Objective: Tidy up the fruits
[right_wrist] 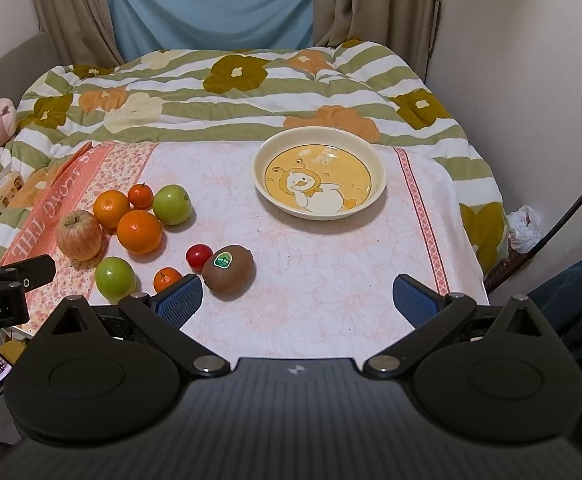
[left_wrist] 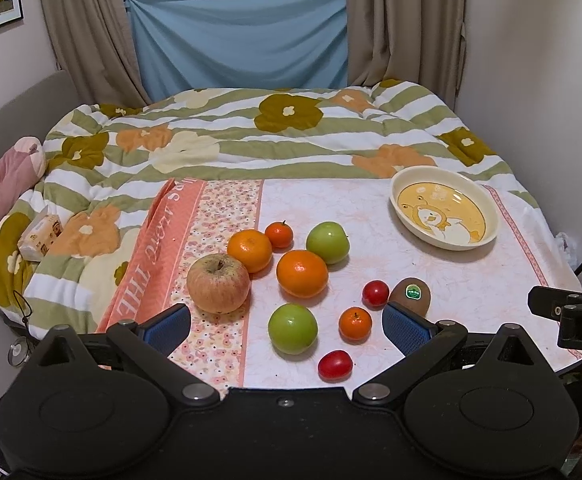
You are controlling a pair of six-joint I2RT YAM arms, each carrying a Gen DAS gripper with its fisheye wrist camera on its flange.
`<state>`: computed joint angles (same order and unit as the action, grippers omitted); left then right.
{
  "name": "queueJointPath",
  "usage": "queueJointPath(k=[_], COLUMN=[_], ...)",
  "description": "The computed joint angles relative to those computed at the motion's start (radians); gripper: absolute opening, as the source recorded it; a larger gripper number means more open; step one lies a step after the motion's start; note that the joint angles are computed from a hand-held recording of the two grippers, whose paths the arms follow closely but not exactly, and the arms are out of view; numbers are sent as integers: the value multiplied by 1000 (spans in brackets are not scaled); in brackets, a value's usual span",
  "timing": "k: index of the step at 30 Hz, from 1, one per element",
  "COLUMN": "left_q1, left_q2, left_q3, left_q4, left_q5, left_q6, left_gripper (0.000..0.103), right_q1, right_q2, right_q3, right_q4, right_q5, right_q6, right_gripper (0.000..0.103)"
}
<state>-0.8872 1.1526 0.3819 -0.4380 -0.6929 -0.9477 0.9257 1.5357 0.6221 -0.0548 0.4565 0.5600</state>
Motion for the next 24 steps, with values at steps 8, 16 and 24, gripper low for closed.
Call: queueJointPath(k=[8,16,24], left_q1=[-1,4,3], left_q2=[9,-3,-7], left_q3=[8,4,3], left_q4=[0,-8,-12], left_q5=[-4,-6,-7], left_q6=[1,-1,-2], left_gripper=[103,103,103], right_q1=[4,8,16], right_q2=[1,4,10], right_q3=[4,1,8], right_q4=[-1,6,1], right_q5=[5,7,12], right_q6=[3,3,12], right_gripper=[103,103,103])
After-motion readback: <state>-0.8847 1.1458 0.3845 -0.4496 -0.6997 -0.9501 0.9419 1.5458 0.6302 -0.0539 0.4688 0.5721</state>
